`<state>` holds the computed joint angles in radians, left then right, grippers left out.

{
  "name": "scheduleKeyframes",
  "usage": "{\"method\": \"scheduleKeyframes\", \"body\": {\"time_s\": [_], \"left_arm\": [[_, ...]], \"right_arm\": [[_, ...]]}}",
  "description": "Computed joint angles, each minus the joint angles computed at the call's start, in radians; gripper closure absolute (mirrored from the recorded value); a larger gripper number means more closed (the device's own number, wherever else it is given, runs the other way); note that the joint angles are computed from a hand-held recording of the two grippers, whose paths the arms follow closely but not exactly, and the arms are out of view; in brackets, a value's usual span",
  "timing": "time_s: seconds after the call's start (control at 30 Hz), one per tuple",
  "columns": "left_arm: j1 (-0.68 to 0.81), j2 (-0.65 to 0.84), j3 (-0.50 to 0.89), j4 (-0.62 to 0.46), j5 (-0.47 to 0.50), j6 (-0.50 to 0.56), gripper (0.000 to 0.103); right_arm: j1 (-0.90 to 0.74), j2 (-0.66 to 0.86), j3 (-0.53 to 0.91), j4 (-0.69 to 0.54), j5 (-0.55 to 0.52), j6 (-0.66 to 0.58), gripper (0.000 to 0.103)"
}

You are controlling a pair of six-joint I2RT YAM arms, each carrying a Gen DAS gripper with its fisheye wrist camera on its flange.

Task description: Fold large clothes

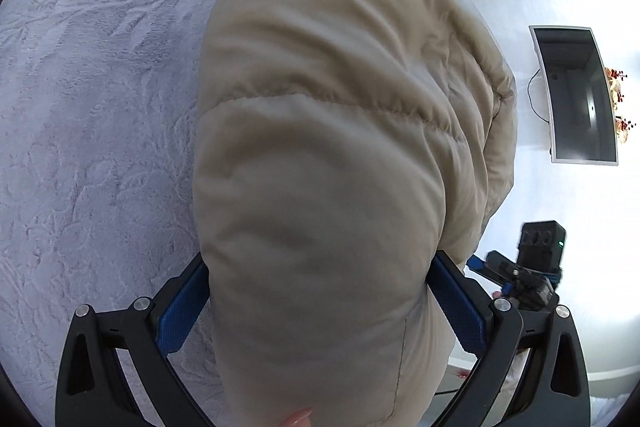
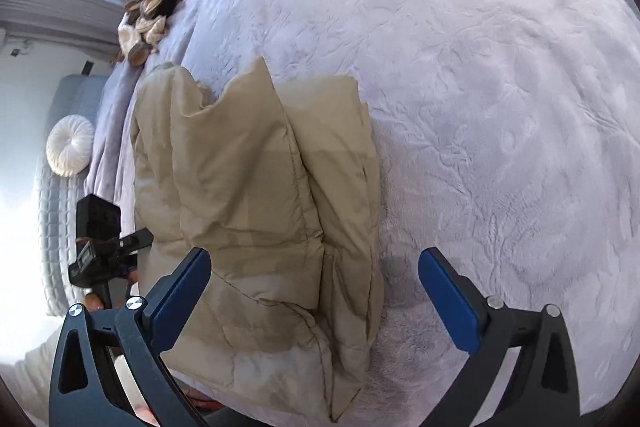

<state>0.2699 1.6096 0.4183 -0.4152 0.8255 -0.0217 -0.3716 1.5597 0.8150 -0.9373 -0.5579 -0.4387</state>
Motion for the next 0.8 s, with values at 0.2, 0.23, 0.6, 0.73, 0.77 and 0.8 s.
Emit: {"method": "scheduleKeyframes", "body": {"time_s": [0.2,0.23,0.6,0.73,0.77,0.8], "left_arm": [[0.104,0.13,0.048,-0.082,0.053,0.185,0.001],[0.125,0.17,0.064,-0.102,0.063,0.231,0.001],[0.194,0.464,0.188,-0.185,0.154,0.438,0.001],[0.191,0.501,0.149,-0.103,0.203,0.4,0.001],[0.187,0.511,0.145,-0.084,0.21,0.387,0.001],[0.181,0.531,0.144,-0.058,0.216,0.37,0.0]], "right_arm": [[0.072,0.212,0.045,0.066,-0.037,-0.016,0.0],[0.088,0.246,0.058,0.077,-0.041,-0.018,0.0],[0.139,0.602,0.268,-0.015,-0.216,-0.123,0.0],[0.205,0.677,0.326,-0.033,-0.298,-0.12,0.0],[0.225,0.701,0.339,-0.024,-0.312,-0.108,0.0],[0.229,0.712,0.34,-0.017,-0.316,-0.105,0.0]]}}
